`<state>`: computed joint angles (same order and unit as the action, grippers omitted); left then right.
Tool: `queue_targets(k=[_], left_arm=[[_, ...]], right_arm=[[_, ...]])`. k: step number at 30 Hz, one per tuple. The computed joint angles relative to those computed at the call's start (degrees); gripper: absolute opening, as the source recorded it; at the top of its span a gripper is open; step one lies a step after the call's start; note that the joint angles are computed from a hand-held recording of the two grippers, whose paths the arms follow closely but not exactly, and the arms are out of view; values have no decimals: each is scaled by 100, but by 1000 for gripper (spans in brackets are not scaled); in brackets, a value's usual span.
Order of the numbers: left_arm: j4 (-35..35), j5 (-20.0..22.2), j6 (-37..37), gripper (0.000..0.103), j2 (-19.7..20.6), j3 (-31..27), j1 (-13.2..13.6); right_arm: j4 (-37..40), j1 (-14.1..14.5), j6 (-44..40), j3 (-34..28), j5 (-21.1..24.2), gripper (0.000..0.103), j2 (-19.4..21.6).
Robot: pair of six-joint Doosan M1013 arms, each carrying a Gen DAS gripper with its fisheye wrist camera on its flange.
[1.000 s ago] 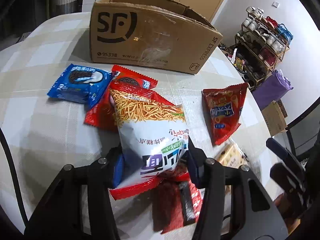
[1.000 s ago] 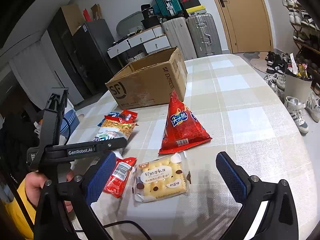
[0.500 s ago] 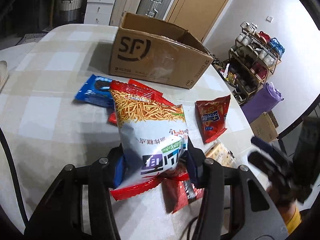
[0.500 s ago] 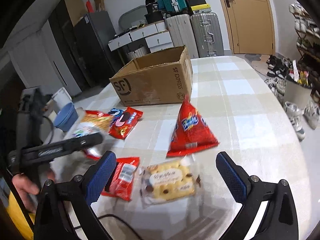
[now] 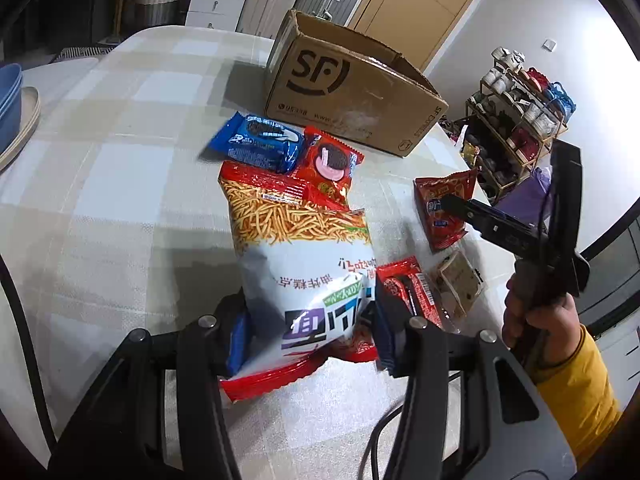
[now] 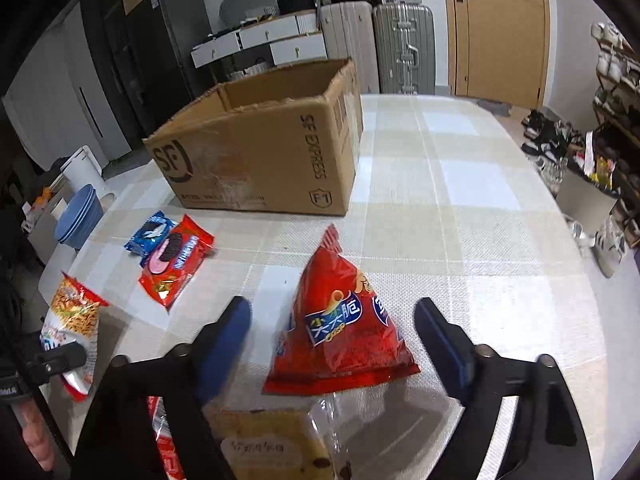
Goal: Organize snacks
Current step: 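Grasp the white-red noodle snack bag with the left gripper while the right grasps the red triangular bag, then lift both held bags and carry them over the cardboard box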
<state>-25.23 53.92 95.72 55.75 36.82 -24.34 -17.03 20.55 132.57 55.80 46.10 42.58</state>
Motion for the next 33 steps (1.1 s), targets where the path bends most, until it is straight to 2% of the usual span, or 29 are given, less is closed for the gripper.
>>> queue_targets(k=[2,4,5,12,13,14,20,33], left_arm=[[-42,39,8,47,21,-35,-4],[-40,54,43,47,34,-63,-23],[-47,94,58,47,50,-94,-30],[-88,297,19,47,137,-239,-51],[-90,298,29,47,135,-237,-54],[-99,299,37,47,131,-228,-57],[-98,294,49,47,120,-204,-68],[-21,-11,219,47,-108,132,-65]], right_arm=[[99,-29,-56,-61,100,84,65],[238,-55,-203,-106,157,72,120],[305,-64,-294,-128,189,72,144],[208,-28,-359,41,-91,60,88],[229,-30,-366,69,-140,53,75],[342,-43,-435,120,-236,51,48],[932,-136,-445,420,-768,49,-106],[1258,-63,-402,806,-1515,48,-474]])
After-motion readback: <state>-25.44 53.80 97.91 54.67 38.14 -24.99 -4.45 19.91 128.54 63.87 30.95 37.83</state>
